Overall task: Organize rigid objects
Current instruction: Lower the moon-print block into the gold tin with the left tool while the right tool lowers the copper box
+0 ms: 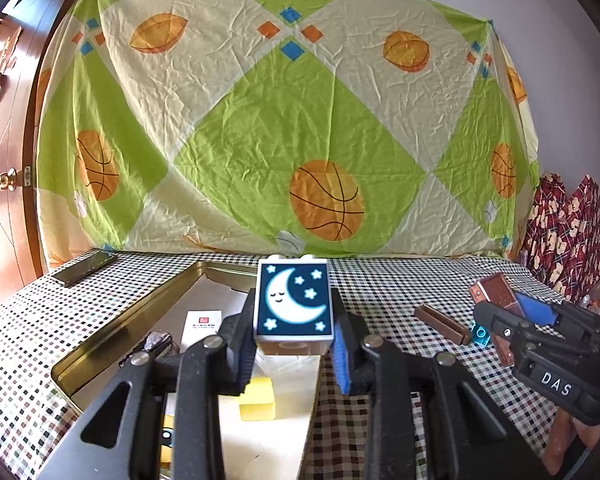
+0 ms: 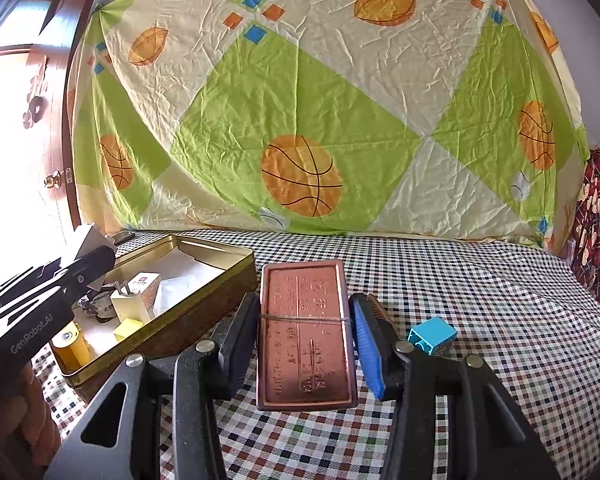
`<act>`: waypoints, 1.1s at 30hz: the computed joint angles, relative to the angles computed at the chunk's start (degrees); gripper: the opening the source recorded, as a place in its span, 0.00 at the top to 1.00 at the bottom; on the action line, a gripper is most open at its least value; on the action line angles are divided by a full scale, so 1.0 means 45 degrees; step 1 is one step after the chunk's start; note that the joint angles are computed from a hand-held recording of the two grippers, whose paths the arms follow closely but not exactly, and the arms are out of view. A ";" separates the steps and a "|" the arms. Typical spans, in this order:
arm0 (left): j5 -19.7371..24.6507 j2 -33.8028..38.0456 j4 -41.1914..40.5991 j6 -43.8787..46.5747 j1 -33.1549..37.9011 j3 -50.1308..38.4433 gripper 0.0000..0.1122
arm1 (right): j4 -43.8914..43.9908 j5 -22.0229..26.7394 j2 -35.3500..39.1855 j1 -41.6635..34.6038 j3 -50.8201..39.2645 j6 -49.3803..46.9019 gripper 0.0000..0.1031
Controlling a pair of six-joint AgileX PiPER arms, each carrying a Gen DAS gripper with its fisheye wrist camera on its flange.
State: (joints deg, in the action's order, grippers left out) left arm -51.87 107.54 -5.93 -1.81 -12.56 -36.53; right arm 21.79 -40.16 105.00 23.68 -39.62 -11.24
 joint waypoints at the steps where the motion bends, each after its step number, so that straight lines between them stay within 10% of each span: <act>1: -0.0045 -0.0008 0.0007 0.0015 0.0030 0.0040 0.73 | -0.0066 0.0053 0.0019 0.0029 -0.0042 0.0045 0.53; 33: 0.0548 0.0080 0.1917 -0.1452 0.2634 -0.0116 0.73 | -0.0015 0.1379 0.1319 0.1581 -0.2218 -0.0736 0.53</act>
State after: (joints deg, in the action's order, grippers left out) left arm -49.41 107.90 2.70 -8.35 -0.71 -37.05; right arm 21.72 -33.95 110.94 30.79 -49.60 -14.55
